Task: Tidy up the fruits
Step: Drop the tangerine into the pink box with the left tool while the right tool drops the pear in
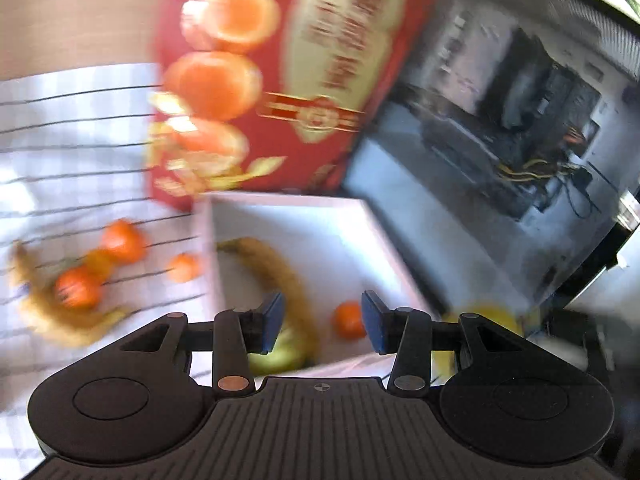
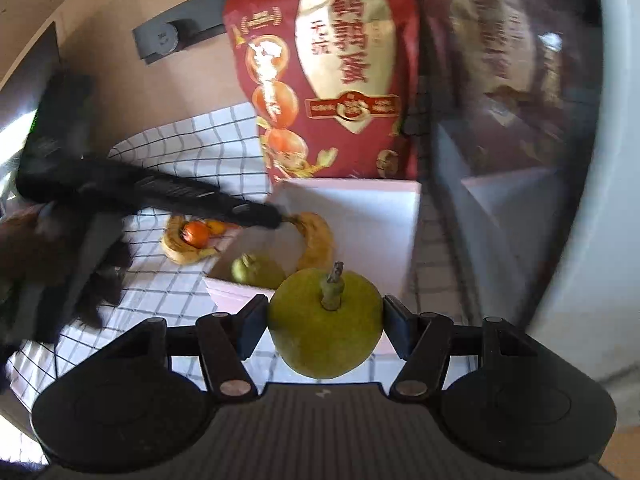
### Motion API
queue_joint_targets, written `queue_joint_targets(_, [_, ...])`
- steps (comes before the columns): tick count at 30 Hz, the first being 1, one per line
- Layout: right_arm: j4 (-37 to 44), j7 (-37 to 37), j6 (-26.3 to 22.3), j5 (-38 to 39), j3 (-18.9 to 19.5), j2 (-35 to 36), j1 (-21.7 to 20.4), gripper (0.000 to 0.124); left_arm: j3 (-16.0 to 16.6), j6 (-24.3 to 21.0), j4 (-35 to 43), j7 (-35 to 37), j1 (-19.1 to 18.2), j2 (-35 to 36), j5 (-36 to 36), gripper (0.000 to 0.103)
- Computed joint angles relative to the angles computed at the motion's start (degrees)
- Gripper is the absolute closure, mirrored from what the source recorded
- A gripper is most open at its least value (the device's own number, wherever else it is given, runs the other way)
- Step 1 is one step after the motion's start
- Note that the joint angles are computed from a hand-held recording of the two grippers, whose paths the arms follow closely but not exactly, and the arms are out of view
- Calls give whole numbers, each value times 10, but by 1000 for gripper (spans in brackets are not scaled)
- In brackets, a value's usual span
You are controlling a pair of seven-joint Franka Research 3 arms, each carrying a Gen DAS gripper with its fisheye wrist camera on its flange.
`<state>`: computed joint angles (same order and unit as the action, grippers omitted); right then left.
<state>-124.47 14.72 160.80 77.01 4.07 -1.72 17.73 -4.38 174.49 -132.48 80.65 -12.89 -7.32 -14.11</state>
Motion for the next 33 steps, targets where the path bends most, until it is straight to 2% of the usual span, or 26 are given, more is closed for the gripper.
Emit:
queue_joint_targets(3, [78,47,-5,-39,10,58,5,62,-45,-8,-75,-125,72,-67,111,56])
queue_joint_targets(5, [141,114,-24,-89,17,106,2,62,-43,-10,-117,-167,78,-105,127,56])
queue_joint_targets(9, [287,281,-99,-202,26,223,-1,62,-49,-5,-188,-244,96,-170,152,56])
queue_joint_targets(12, [353,356,-124,-281,27,284,9,62,-53,-7,-228,-288,109,-215,171,56])
queue_joint_targets(15, [385,381,-137,-325,38,318,6,62,-62,-14,-254,-332,126,-246,191,56])
queue_joint_targets(18, [394,400,-124,-369,46,335,8,62,-67,-21,-272,-370,135,-268,209,56])
queue_joint_targets(19, [392,394,-120,-363,59,337,-4,62,-65,-23,-279,-379,134,-275,215,56])
queue_joint_targets(22, [392,395,-120,-381,69,337,-12,62,-57,-32,-288,-403,128,-284,229,56])
queue_joint_targets(26, [377,404,-104,-447,54,330,5,62,-48,-28,-286,-419,116,-274,244,56])
queue_joint_targets(33, [404,414,-139,-489,55,343,4,61,-27,-14,-269,-411,90,-246,252,56])
